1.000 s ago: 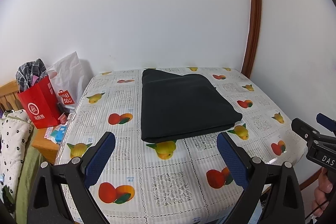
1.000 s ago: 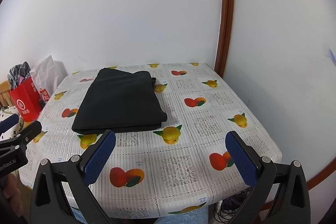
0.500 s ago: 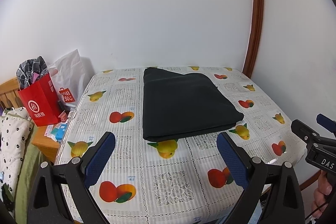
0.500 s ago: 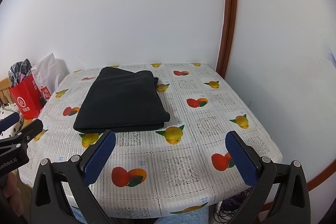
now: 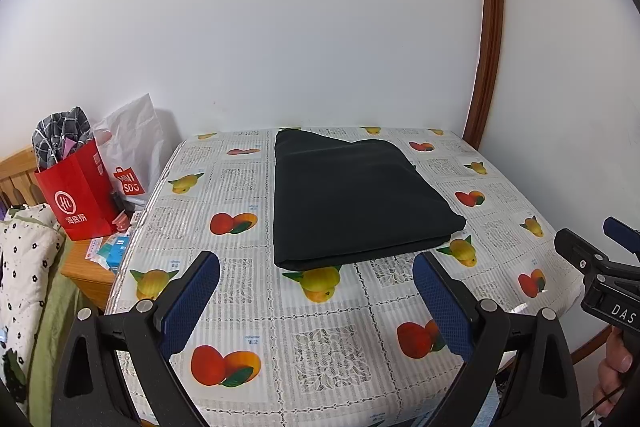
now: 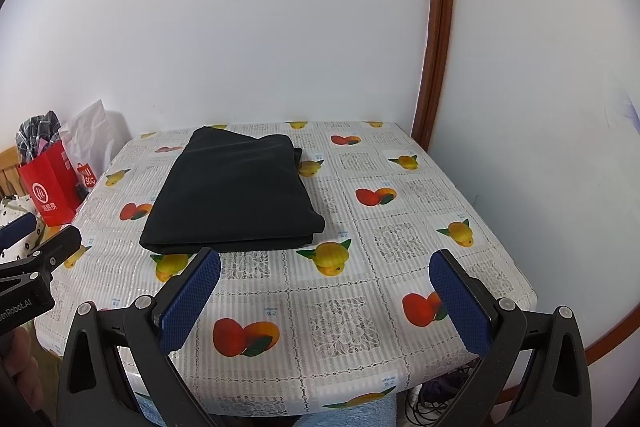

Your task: Fold small clothes

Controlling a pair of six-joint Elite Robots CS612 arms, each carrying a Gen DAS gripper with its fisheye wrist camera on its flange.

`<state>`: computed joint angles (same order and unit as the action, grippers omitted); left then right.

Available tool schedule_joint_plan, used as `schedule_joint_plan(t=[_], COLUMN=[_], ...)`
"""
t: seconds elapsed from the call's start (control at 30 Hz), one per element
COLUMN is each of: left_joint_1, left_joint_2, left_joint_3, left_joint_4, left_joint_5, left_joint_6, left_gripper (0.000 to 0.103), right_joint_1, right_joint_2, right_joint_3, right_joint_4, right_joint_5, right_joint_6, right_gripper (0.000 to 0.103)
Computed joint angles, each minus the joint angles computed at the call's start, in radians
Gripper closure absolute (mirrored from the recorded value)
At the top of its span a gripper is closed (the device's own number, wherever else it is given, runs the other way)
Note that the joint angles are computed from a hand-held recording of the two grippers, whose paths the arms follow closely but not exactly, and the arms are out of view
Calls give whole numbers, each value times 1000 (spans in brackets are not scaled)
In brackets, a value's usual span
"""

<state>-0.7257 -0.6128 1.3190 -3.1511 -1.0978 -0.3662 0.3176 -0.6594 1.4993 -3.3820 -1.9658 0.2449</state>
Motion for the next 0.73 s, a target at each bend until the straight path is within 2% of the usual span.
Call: schedule_joint_plan(t=[0.73], left_joint_1=[4], left_joint_2=[3], left_joint_3=[-6], left_joint_4=[8], left_joint_5=[-1], left_joint_6=[-15], left_gripper=[5], right_joint_1=[2], right_joint_2=[2], right_joint_3=[-3], right_joint_4=[-4], right_joint_5=[1], right_joint_6=[-12], right_gripper=[0])
